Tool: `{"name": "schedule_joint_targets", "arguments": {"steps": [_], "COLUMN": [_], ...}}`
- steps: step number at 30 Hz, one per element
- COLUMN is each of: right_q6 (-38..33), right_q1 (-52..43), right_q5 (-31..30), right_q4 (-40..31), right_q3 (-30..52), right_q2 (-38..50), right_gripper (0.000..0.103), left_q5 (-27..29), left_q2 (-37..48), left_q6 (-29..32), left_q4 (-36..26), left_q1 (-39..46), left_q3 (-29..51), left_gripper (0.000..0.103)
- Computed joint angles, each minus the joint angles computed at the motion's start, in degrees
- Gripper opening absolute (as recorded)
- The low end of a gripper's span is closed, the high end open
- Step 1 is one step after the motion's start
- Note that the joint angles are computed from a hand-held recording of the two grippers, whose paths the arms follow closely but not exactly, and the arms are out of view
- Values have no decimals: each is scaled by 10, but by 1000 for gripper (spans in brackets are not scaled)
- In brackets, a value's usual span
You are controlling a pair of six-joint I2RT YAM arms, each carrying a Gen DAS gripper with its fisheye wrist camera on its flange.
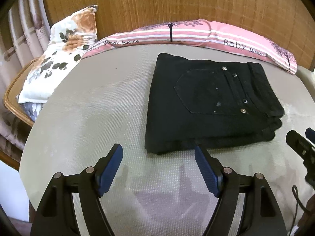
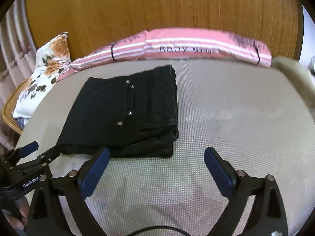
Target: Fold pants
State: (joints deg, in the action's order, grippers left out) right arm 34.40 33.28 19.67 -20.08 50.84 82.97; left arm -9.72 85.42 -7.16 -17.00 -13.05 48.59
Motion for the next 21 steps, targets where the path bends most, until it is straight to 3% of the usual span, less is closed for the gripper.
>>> {"name": "schedule_joint_targets", "arguments": {"steps": [5,21], "right_q6": [0,24], "right_q1": [40,74], "right_q5": [46,60], "right_q4": [-15,-53], "right_q3": [-5,9], "right_q2": [-28,-23], "right_gripper": [101,101], "left_q5": [-15,-37], "left_q2": [-38,-83], "left_q6": [-13,-41], "left_q4": [-6,-14], "left_q1": [-15,-38], "left_q3": [-30,-64], "left_gripper": [77,77]}}
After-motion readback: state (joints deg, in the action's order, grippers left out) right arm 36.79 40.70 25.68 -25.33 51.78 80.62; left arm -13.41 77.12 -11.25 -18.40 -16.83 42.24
